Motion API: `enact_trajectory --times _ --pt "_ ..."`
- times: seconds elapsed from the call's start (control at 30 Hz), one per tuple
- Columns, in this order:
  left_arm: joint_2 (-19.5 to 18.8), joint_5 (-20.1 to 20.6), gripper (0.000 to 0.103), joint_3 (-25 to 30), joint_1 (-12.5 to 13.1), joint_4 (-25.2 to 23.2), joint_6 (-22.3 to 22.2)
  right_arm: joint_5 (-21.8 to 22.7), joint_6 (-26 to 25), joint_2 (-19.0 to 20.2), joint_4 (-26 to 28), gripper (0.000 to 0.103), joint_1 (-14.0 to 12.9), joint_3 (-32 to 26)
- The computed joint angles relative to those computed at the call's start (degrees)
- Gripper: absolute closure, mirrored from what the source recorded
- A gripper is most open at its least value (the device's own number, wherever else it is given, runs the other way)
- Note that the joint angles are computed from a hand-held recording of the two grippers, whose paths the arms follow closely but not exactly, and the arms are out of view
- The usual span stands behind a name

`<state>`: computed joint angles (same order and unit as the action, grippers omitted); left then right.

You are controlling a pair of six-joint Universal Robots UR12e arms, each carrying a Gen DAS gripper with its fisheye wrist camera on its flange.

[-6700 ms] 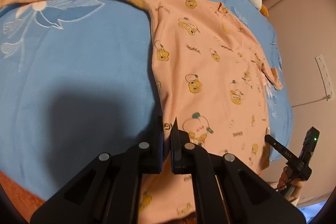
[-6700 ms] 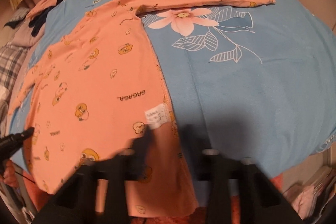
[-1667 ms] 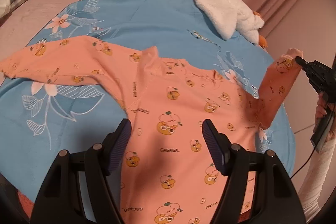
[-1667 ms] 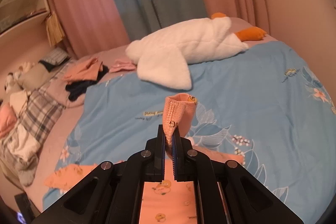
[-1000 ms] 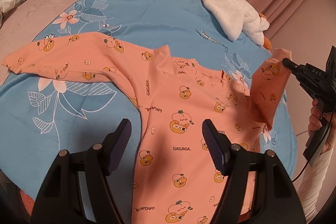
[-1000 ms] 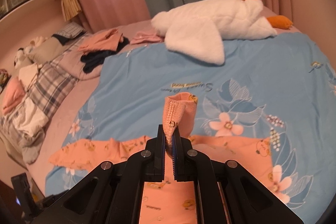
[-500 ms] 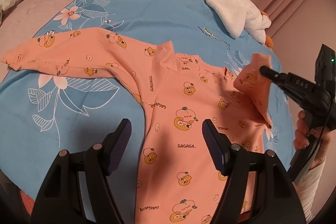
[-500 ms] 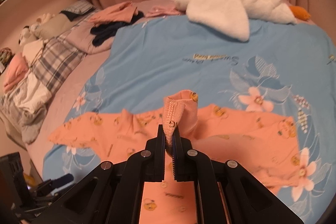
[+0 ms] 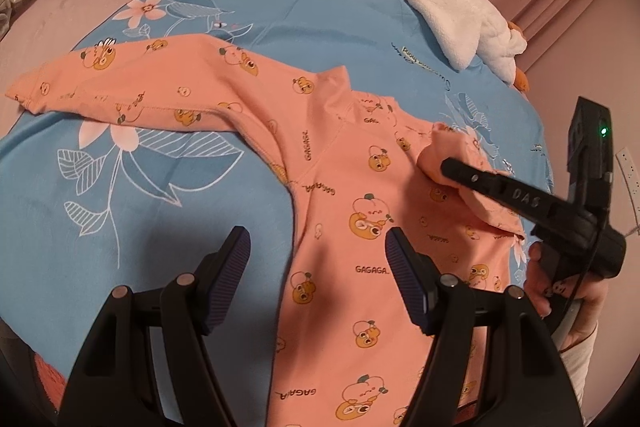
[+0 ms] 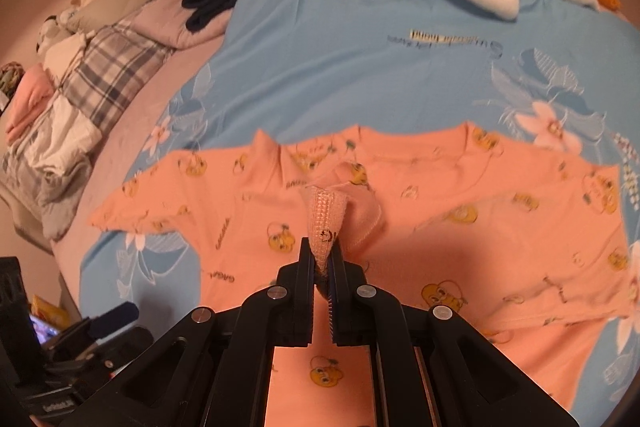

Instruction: Fold small clothes

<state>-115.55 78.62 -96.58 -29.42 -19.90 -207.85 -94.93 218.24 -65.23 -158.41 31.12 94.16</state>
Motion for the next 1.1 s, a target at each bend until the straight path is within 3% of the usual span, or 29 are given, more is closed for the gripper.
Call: enact_trajectory --times 0.6,0.73,0.87,1.1 --pt "0.5 0.3 0.033 -1.5 0.6 0.9 -1.5 4.7 2.9 1.9 4.1 0.096 -0.1 -0.5" --pt "0.5 0.5 0.033 -1.4 0.6 0.6 -1.4 5.9 4.1 2.0 2.8 0.09 -0.3 0.2" --pt "0.6 0.5 0.033 -1.5 0.7 0.5 -1.7 7.3 4.8 2.1 -0.6 0.073 -0.4 1.2" --pt "1.0 1.2 0.033 -1.7 0.4 0.3 -1.1 5.3 4.0 2.4 1.1 0.067 0.4 0.0"
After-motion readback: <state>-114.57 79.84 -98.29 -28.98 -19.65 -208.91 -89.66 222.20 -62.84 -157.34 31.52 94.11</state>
